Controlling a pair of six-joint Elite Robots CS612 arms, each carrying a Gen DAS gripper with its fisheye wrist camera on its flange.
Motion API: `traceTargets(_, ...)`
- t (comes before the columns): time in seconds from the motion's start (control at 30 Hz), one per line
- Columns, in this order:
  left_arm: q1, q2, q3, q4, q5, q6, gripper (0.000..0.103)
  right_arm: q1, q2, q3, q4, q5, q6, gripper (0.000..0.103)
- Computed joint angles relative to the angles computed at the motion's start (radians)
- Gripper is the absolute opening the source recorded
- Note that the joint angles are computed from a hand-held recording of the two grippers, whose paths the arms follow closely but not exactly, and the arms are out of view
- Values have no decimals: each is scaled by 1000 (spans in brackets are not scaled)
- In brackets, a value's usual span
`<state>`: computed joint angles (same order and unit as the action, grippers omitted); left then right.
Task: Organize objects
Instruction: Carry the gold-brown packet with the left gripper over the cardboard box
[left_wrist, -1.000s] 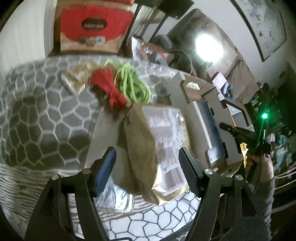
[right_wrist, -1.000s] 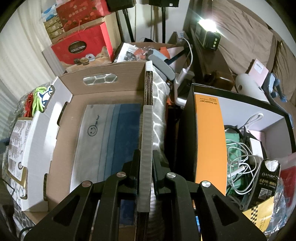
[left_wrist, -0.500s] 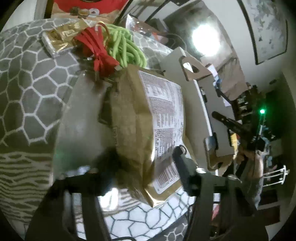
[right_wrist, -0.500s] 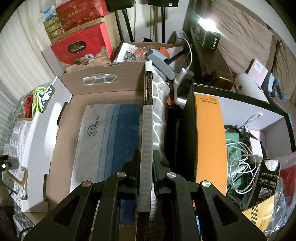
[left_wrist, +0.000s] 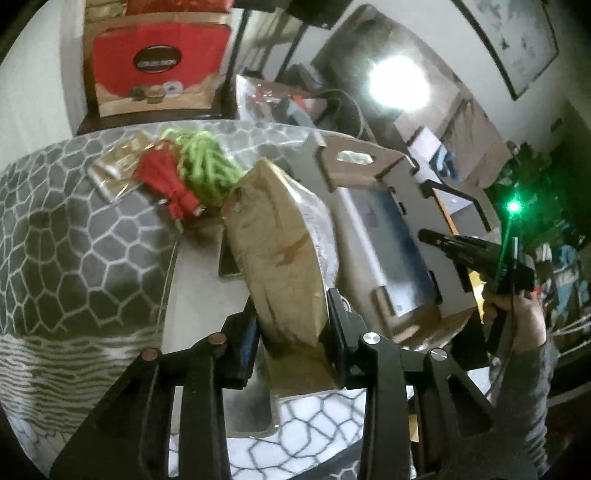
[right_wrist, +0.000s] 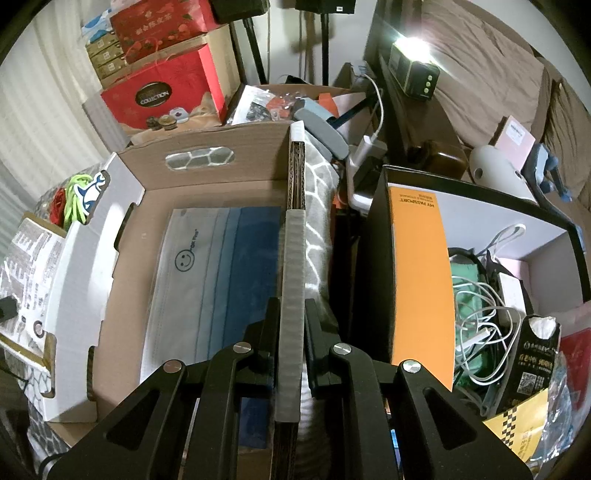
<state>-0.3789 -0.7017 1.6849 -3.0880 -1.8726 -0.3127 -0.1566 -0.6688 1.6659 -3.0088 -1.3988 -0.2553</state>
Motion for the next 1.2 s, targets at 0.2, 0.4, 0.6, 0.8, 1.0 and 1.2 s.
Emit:
traceTargets(0.2, -4, 4, -16, -9, -76, -8, 41, -4, 0, 4, -4, 4, 3, 11)
traceTargets(0.4, -26, 15, -42, 11, -55, 19, 47, -1, 0, 3, -4, -1, 1, 11)
traceTargets(0.6, -35, 20, -64, 49, -5, 20, 60, 0, -1, 5, -5, 1, 4, 11)
traceTargets(0.8, -37, 24, -73, 50, 26, 45, 51, -1, 0, 5, -6, 0, 4, 11)
traceTargets(1.0, -42, 26, -82, 58, 48, 54, 38, -1, 0, 5, -5, 0, 3, 11)
traceTargets(1.2, -49, 14, -56, -1, 100, 64, 26, -1, 0, 5, -6, 2, 4, 11)
